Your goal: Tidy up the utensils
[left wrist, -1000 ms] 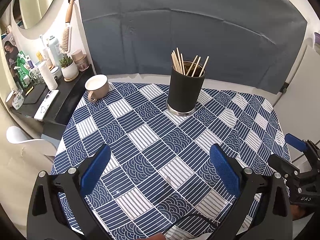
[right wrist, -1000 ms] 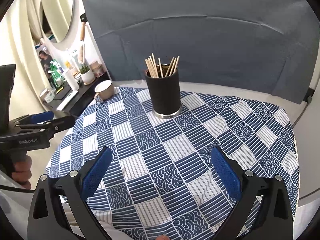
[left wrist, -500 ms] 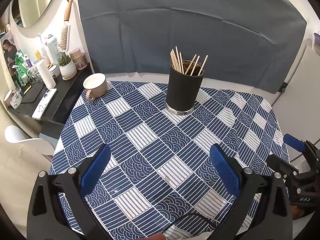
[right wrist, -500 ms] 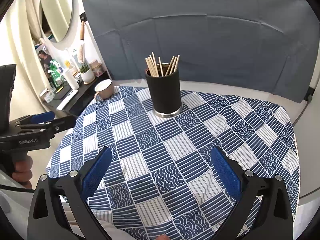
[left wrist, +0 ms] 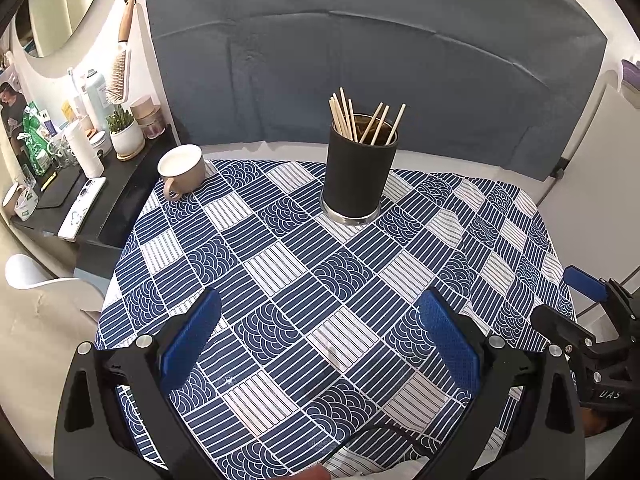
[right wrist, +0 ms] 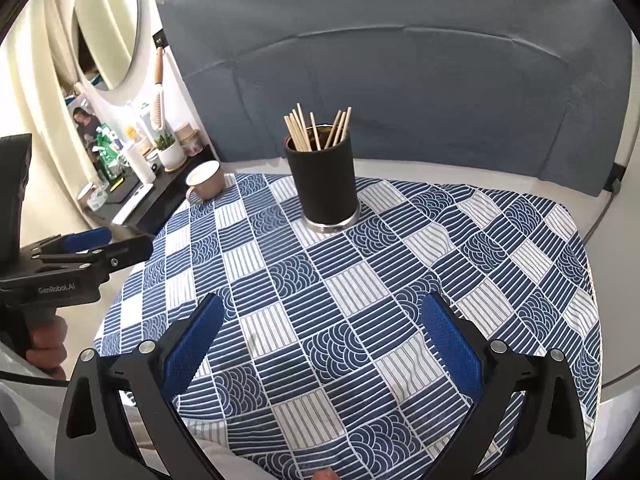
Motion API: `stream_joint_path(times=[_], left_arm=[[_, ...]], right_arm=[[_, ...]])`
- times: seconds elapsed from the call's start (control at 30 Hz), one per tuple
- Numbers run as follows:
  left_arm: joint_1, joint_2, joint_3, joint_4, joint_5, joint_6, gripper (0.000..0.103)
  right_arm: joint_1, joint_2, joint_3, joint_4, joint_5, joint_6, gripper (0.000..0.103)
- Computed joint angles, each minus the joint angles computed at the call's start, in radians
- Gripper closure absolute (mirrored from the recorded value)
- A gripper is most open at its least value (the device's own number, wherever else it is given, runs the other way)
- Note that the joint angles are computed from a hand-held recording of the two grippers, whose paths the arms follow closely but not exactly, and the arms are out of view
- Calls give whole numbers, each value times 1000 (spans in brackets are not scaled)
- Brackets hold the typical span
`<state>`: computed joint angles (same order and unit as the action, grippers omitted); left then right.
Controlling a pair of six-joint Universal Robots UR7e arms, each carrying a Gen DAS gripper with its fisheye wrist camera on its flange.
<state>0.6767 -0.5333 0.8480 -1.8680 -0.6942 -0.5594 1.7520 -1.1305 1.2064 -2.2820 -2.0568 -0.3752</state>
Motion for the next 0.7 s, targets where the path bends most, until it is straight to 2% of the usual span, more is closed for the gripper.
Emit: stream_joint_path(times=[0.47, 0.7], left_arm=[[1, -2, 2, -8, -25, 33, 6], [3, -10, 10, -6, -29, 23, 6]], right_arm=[[1, -17, 22, -3, -4, 28, 8], [5, -10, 15, 3, -7, 15, 8]])
